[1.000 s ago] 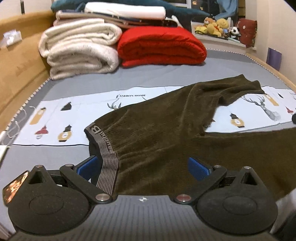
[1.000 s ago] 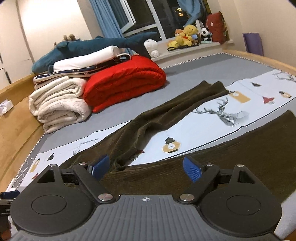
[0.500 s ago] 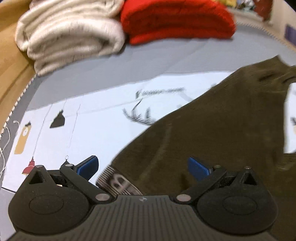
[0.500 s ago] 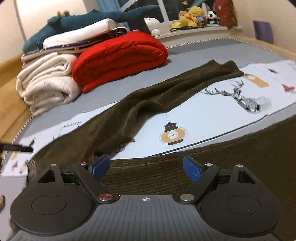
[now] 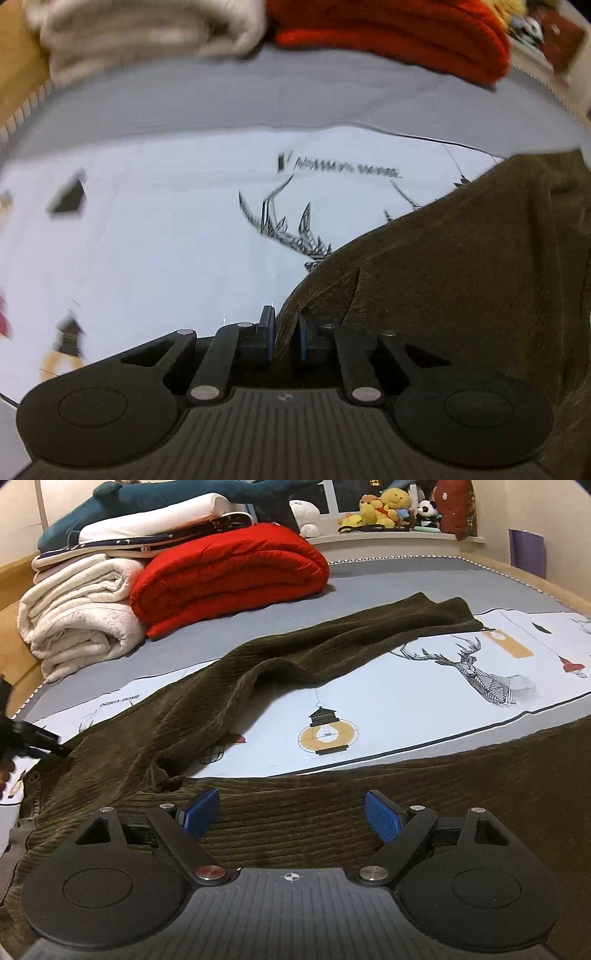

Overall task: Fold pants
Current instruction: 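Move the left tool to the waistband and grasp it, then hold the waistband with the left tool while the right tool grasps the leg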

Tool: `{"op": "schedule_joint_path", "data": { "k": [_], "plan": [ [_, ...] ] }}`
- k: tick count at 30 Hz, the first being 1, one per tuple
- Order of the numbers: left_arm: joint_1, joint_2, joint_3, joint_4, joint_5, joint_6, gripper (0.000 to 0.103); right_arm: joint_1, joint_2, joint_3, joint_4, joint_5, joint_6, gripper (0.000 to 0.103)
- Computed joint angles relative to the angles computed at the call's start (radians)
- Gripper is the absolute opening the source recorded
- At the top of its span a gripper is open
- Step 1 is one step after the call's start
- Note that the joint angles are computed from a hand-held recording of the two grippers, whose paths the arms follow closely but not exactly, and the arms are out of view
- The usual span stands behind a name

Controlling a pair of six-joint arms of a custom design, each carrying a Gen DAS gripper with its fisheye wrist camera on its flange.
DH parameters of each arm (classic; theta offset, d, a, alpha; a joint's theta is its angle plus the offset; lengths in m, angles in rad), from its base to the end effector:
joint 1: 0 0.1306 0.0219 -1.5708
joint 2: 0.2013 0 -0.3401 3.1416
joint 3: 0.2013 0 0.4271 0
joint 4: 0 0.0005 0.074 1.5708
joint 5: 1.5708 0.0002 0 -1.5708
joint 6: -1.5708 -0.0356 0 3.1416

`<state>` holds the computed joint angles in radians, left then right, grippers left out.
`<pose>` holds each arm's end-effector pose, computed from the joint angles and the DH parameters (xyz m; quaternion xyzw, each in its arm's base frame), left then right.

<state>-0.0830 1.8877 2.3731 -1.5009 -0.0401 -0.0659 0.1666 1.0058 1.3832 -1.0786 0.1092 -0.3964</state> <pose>0.6236 -0.0510 0.5321 0.0660 0.9593 0.0169 0.2742 0.3769 0.0589 0.5351 0.1267 0.8970 0.0693 0.4178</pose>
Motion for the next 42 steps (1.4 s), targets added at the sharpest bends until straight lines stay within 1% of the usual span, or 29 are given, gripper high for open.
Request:
{"op": "schedule_joint_path", "data": {
  "k": [1,2,3,4,6,9,10,12,14,15,16,18,19,21,22,23,24,25,27,29,31,32,33,34,36,37,38,40,42],
  "plan": [
    [-0.014,-0.047,-0.062,0.045,-0.027,-0.031,0.008,-0.002,0.001,0.000,0.000,0.000,0.000,0.087],
    [-0.029,-0.101,-0.127,0.091,-0.050,-0.042,0.007,-0.003,0.001,-0.001,0.001,0.004,0.001,0.087],
    [-0.039,-0.152,-0.179,0.127,-0.048,-0.038,0.007,-0.006,0.002,0.000,0.002,0.005,0.002,0.087],
    [-0.047,-0.209,-0.238,0.163,-0.033,-0.025,0.007,-0.009,-0.001,-0.002,0.008,0.014,-0.003,0.087],
    [-0.066,-0.337,-0.349,0.217,0.037,0.005,0.007,-0.015,-0.010,-0.008,0.025,0.029,-0.014,0.087],
    [-0.123,-0.538,-0.520,0.253,0.091,0.020,0.007,-0.033,-0.024,-0.015,0.052,0.055,-0.042,0.087],
    [-0.144,-0.605,-0.581,0.252,0.108,0.030,0.007,-0.043,-0.031,-0.020,0.064,0.053,-0.057,0.087],
    [-0.196,-0.733,-0.701,0.237,0.096,0.072,0.006,-0.064,-0.045,-0.029,0.087,0.040,-0.092,0.087],
    [-0.243,-0.836,-0.814,0.209,0.074,0.132,0.004,-0.091,-0.067,-0.046,0.120,0.004,-0.133,0.087],
    [-0.254,-0.878,-0.867,0.196,0.067,0.166,0.000,-0.099,-0.076,-0.052,0.131,-0.009,-0.151,0.087],
    [-0.266,-0.906,-0.901,0.176,0.067,0.203,0.000,-0.111,-0.084,-0.059,0.141,-0.030,-0.169,0.087],
    [-0.249,-0.949,-0.959,0.146,0.091,0.289,0.000,-0.119,-0.090,-0.062,0.142,-0.050,-0.195,0.087],
    [-0.237,-0.972,-0.981,0.144,0.105,0.329,0.002,-0.121,-0.091,-0.065,0.141,-0.057,-0.206,0.087],
    [-0.212,-1.014,-1.018,0.173,0.124,0.382,0.018,-0.120,-0.090,-0.066,0.134,-0.072,-0.218,0.087],
    [-0.198,-1.030,-1.028,0.189,0.129,0.398,0.044,-0.122,-0.089,-0.069,0.135,-0.091,-0.224,0.087],
    [-0.196,-1.044,-1.034,0.199,0.110,0.424,0.074,-0.123,-0.088,-0.071,0.138,-0.114,-0.230,0.087],
    [-0.185,-1.052,-1.037,0.216,0.093,0.450,0.083,-0.121,-0.088,-0.073,0.141,-0.130,-0.238,0.087],
    [-0.177,-1.061,-1.046,0.247,0.072,0.489,0.089,-0.121,-0.085,-0.073,0.143,-0.151,-0.247,0.087],
    [-0.159,-1.049,-1.039,0.284,0.087,0.545,0.092,-0.116,-0.075,-0.072,0.146,-0.168,-0.271,0.087],
    [-0.143,-1.002,-1.012,0.274,0.102,0.579,0.097,-0.107,-0.063,-0.071,0.145,-0.171,-0.291,0.087],
    [-0.130,-0.954,-0.991,0.259,0.125,0.599,0.097,-0.104,-0.060,-0.076,0.150,-0.181,-0.302,0.087],
    [-0.122,-0.937,-0.992,0.261,0.153,0.610,0.097,-0.105,-0.058,-0.080,0.156,-0.191,-0.309,0.087],
    [-0.122,-0.924,-0.988,0.257,0.156,0.629,0.097,-0.108,-0.058,-0.083,0.160,-0.201,-0.316,0.087],
    [-0.130,-0.910,-0.979,0.254,0.132,0.655,0.097,-0.113,-0.057,-0.087,0.166,-0.213,-0.326,0.087],
    [-0.142,-0.889,-0.964,0.248,0.087,0.651,0.075,-0.129,-0.055,-0.096,0.183,-0.254,-0.364,0.087],
    [-0.150,-0.872,-0.944,0.223,0.048,0.636,0.054,-0.138,-0.053,-0.100,0.191,-0.282,-0.386,0.087],
    [-0.153,-0.861,-0.932,0.206,0.022,0.624,0.041,-0.149,-0.044,-0.099,0.203,-0.313,-0.407,0.087],
    [-0.127,-0.867,-0.937,0.205,0.053,0.615,0.037,-0.163,-0.005,-0.079,0.228,-0.343,-0.420,0.087],
    [-0.110,-0.881,-0.949,0.219,0.081,0.606,0.036,-0.168,0.074,-0.021,0.231,-0.344,-0.409,0.088]
  ]
}}
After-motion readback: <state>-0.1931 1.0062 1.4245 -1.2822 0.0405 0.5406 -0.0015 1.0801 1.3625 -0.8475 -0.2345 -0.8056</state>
